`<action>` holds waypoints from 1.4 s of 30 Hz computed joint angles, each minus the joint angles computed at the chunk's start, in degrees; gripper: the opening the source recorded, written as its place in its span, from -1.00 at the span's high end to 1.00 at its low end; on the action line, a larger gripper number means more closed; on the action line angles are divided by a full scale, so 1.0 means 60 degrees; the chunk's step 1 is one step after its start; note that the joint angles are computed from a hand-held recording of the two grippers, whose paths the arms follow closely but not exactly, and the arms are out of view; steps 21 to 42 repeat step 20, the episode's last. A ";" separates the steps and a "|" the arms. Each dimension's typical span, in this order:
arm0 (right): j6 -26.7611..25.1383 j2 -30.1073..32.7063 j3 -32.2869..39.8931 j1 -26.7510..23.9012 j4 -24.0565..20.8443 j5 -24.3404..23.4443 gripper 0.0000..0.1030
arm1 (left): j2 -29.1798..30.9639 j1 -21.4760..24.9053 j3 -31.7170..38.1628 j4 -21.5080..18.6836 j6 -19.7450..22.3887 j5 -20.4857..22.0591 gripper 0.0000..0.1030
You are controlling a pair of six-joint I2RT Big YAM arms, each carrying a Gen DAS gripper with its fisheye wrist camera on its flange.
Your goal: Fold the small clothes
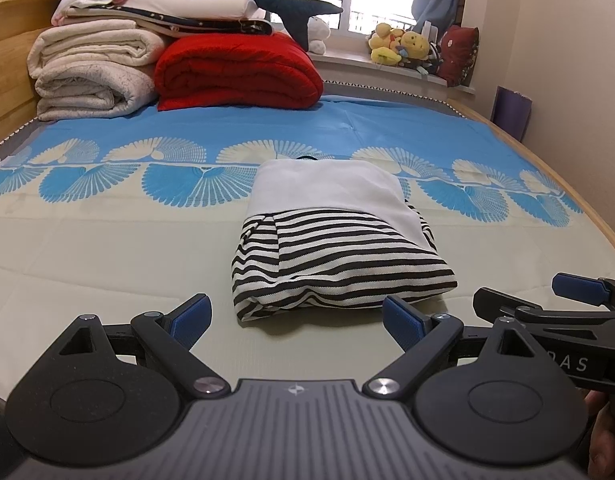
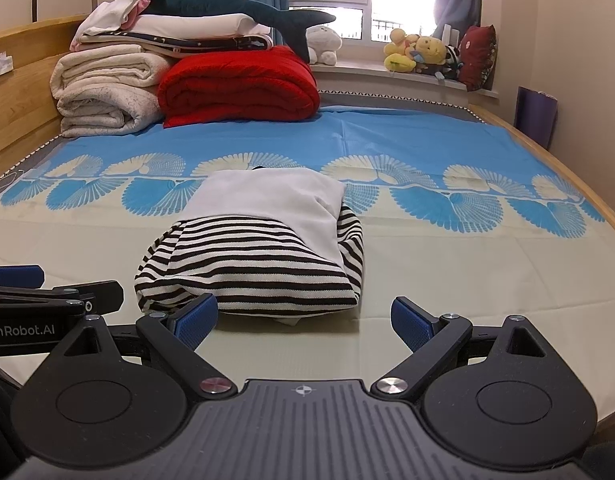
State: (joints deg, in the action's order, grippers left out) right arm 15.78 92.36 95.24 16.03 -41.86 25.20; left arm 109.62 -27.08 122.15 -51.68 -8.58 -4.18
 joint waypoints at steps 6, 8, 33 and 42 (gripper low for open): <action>0.0000 -0.0027 -0.0095 -0.0010 0.0052 -0.0016 -0.82 | 0.0005 0.0003 0.0007 0.0004 0.0018 0.0006 -0.84; 0.0002 -0.0013 -0.0065 -0.0012 0.0031 -0.0015 -0.82 | -0.0007 0.0003 -0.0017 0.0016 0.0007 0.0009 -0.84; 0.0001 -0.0005 -0.0057 -0.0032 0.0040 -0.0053 -0.82 | -0.0026 0.0010 -0.0042 0.0077 0.0047 0.0031 -0.84; 0.0001 -0.0005 -0.0057 -0.0032 0.0040 -0.0053 -0.82 | -0.0026 0.0010 -0.0042 0.0077 0.0047 0.0031 -0.84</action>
